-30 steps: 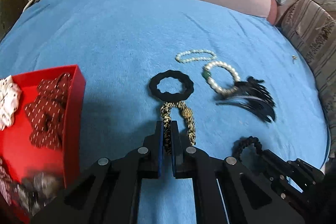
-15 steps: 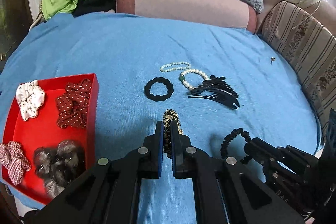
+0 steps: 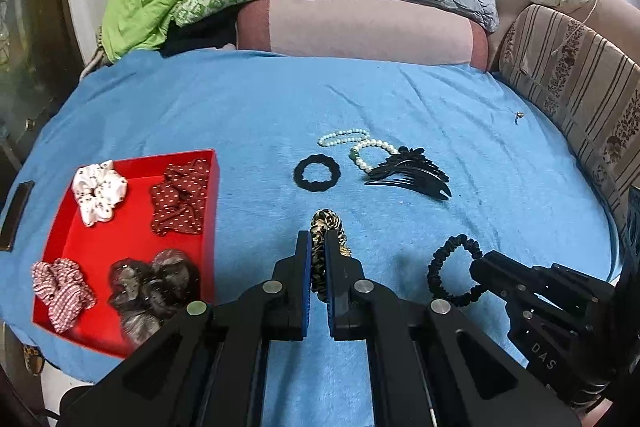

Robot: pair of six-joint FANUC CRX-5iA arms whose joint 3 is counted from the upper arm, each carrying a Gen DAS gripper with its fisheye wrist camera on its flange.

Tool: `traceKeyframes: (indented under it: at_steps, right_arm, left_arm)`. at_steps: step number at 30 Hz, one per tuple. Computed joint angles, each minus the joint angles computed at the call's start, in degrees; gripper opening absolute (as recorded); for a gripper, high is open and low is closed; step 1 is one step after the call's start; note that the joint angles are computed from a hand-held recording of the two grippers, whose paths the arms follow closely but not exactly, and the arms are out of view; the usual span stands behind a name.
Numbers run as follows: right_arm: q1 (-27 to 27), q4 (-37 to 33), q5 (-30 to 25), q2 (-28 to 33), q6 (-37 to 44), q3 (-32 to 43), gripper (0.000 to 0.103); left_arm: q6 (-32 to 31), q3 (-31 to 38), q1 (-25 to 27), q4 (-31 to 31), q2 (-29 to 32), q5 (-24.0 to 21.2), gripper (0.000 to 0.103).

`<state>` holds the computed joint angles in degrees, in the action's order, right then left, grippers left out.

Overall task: Organize jewelry
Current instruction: 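Carry leopard hair tie with left tool while right carries black beaded tie to tray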

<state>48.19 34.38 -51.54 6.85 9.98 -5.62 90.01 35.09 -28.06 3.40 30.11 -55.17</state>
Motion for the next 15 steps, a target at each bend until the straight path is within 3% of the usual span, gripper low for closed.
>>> traceKeyframes:
  at_steps: [15]
  right_arm:
    - [2.3,1.7,-0.6,-0.5,-0.7,0.4,0.015]
  left_arm:
    - [3.5,-4.2,-0.3,-6.0,-4.7,2.0,0.006]
